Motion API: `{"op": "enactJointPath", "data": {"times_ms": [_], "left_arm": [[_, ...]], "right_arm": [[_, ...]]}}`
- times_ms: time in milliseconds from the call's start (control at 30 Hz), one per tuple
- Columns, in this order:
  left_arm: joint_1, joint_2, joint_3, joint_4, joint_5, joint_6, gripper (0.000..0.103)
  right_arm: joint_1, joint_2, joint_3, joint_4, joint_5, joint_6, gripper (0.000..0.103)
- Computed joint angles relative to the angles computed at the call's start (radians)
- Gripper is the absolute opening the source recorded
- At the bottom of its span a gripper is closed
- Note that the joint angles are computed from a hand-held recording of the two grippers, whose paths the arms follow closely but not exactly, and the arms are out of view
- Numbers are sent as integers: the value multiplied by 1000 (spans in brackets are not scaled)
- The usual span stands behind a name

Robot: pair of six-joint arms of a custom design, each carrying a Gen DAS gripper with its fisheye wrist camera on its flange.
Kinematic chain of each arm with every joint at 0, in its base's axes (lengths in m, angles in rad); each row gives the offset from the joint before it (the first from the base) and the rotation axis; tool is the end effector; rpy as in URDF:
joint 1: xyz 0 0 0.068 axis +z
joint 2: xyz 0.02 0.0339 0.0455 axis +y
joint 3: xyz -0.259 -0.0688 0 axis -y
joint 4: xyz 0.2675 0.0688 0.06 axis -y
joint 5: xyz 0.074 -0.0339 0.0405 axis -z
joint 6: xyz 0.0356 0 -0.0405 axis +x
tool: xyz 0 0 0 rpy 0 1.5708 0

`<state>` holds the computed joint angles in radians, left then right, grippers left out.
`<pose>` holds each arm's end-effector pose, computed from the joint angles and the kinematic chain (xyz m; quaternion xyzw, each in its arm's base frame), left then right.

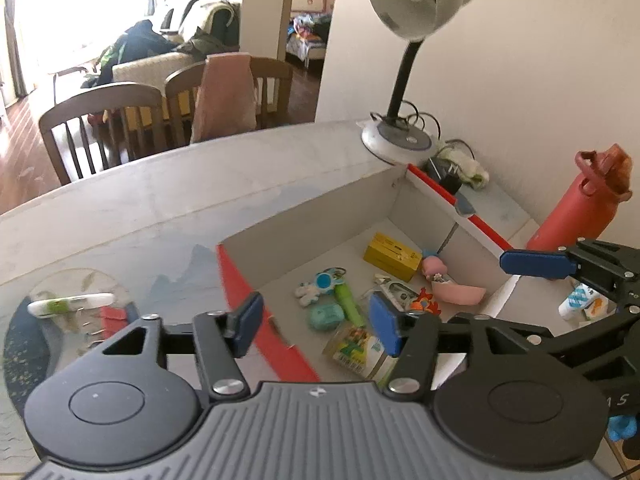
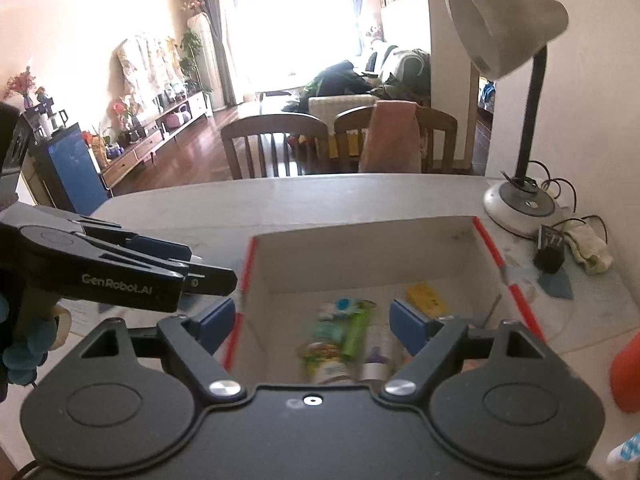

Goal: Organize rigid objects
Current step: 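Withdraw both tools from the box back toward the mat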

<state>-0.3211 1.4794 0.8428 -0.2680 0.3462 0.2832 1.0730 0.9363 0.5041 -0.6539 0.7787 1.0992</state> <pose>0.2937 -0.1104 0.1761 0.3308 0.8720 -0.1688 0.3189 0.1083 0.1469 0.1766 0.1029 0.8969 0.0248 0.4295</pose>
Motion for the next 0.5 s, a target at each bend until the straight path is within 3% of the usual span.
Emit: {"op": "enactJointPath", "data": {"times_ms": [133,333,500], "left_arm": [[100,-81,-36,-47,66,82,61],[294,-137,-30,-163,187,221,61],[480,-121,14,-266,295,356,68]], "right_arm": [[65,126,85,10,40,68,85],[102,297,204,86,65,73,85],[111,425,295,161,71,44,93]]}}
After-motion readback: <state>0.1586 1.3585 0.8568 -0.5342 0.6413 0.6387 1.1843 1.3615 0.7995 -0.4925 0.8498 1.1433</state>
